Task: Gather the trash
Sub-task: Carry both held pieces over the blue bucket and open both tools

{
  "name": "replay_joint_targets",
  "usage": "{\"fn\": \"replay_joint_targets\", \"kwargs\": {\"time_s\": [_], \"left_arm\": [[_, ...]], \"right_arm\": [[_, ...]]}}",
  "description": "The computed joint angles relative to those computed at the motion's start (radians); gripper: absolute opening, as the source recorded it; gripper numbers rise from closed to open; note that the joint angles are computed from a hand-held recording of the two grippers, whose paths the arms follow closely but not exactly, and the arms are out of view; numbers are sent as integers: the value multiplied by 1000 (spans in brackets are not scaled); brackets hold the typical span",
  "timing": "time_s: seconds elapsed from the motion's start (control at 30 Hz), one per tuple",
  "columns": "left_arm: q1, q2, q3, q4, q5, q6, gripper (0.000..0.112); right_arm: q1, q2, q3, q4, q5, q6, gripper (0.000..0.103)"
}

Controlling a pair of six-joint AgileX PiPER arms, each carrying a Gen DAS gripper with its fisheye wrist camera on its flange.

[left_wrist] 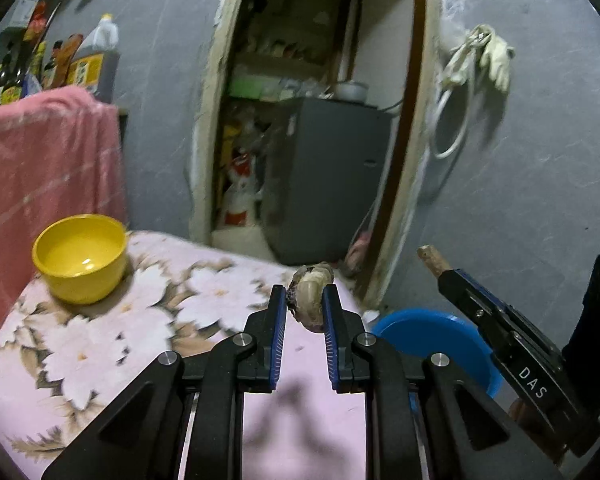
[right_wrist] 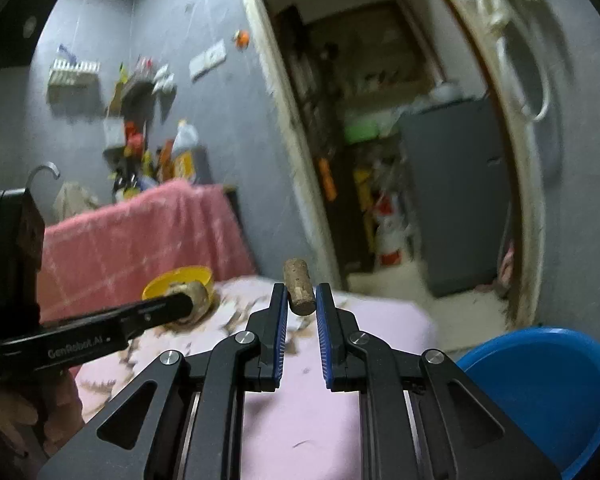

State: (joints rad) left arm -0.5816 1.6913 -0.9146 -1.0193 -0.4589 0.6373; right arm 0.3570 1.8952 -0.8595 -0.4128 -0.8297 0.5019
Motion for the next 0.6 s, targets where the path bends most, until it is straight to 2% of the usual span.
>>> {"fn": "replay_joint_targets", "kwargs": {"time_s": [0.3,0.6], "left_arm": [[-102,80,-116,83,-68,-80,14],[-192,178,-230,138,-124,-87,14]], "right_arm": [[-65,-84,164,207,-184,-181,12],[-173,-110,271,245,-325,-208,12]]}}
